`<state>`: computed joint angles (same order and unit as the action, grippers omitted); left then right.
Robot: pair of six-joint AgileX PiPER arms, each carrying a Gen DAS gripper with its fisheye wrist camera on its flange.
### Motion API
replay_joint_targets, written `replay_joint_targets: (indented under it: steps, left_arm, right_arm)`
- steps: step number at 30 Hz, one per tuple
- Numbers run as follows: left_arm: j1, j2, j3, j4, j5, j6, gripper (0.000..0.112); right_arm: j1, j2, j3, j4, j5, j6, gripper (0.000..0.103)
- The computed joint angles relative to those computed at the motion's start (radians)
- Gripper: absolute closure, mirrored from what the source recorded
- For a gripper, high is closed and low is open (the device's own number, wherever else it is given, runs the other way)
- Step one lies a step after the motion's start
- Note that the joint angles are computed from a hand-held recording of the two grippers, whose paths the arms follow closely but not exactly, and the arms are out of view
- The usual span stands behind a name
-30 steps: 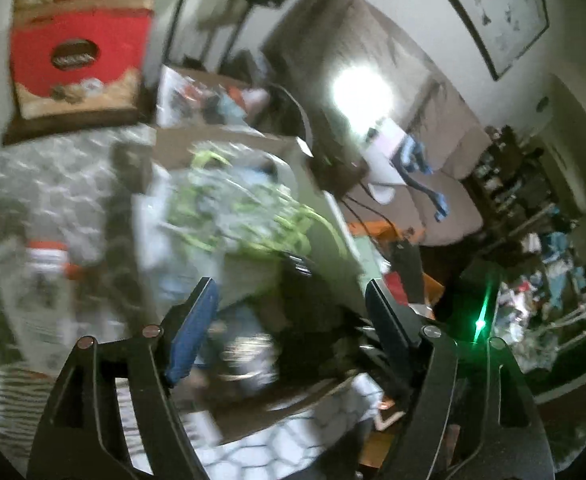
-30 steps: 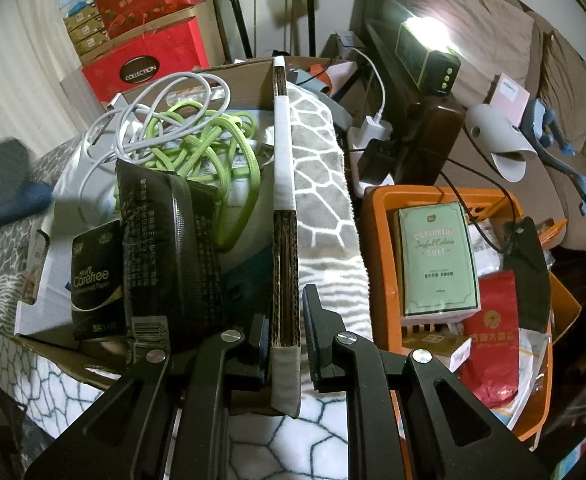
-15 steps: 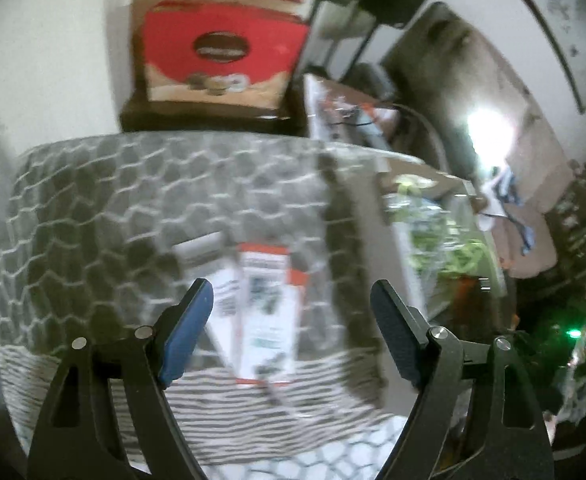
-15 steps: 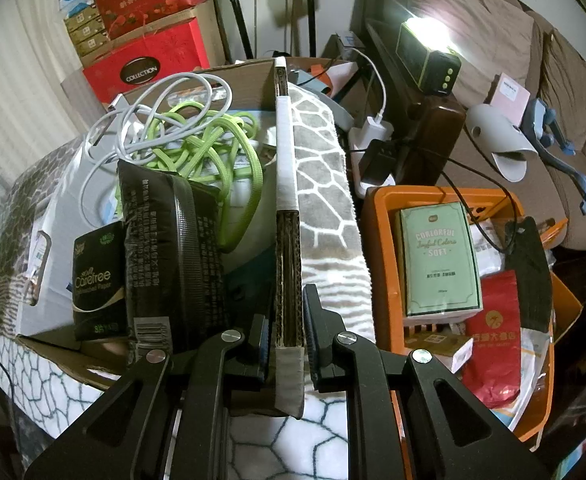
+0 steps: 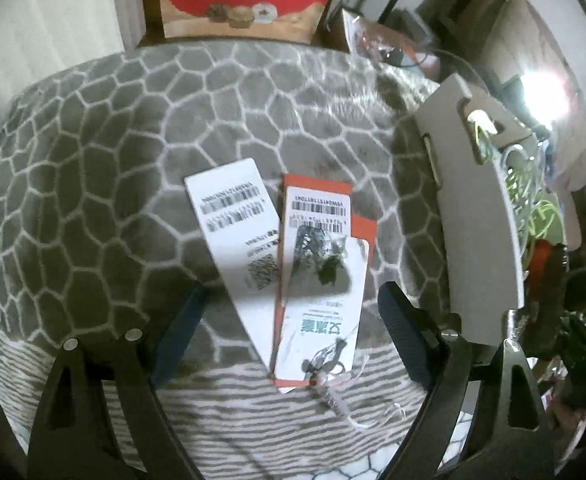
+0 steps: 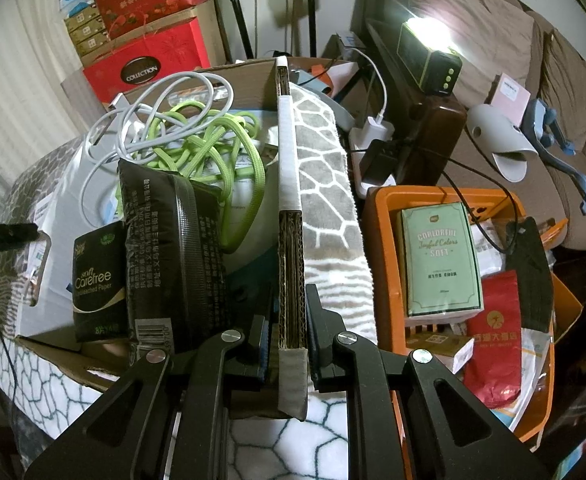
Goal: Organize objects
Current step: 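Grasp the white-and-orange tag cards with the left tool, then carry the tag cards into the box and release them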
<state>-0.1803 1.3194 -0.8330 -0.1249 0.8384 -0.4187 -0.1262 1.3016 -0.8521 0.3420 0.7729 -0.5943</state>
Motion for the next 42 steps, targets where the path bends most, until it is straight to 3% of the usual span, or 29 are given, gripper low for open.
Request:
replay_joint_targets:
  steps: [5,15,18,20,23,24,33,42]
  left_arm:
    - [-0.043,0.026,-0.005,0.040,-0.033,-0.066,0.020]
    - [-0.211,0.098,-0.068,0.196,-0.019,-0.210,0.020]
    - [-0.315,0.141,-0.097,0.352,0.026,-0.337,0.028]
    - [-0.336,0.136,-0.095,0.371,0.017,-0.355,0.037]
    - [-0.336,0.130,-0.107,0.372,0.023,-0.360,0.059]
    - [-0.333,0.126,-0.108,0.370,0.023,-0.359,0.071]
    - [-0.184,0.058,-0.070,0.167,-0.056,-0.190,0.071]
    - [-0.123,-0.046,-0.136,0.085,-0.016,-0.135,0.071]
  right_arm:
    - [-0.001,-0.001,0.001,0.000,0.000,-0.002,0.089]
    - [-0.002,0.000,0.001,0.001,-0.001,-0.002,0.089]
    - [-0.002,0.000,0.001,0.002,0.000,-0.003,0.089]
    - [-0.002,0.000,0.001,0.002,-0.001,-0.004,0.089]
    - [-0.002,0.000,0.001,0.002,0.000,-0.004,0.089]
    - [0.003,0.000,0.001,-0.003,-0.002,0.003,0.089]
    - [-0.001,0.001,0.001,0.001,-0.001,-0.003,0.089]
    - [-0.003,0.002,0.002,0.003,-0.003,-0.004,0.089]
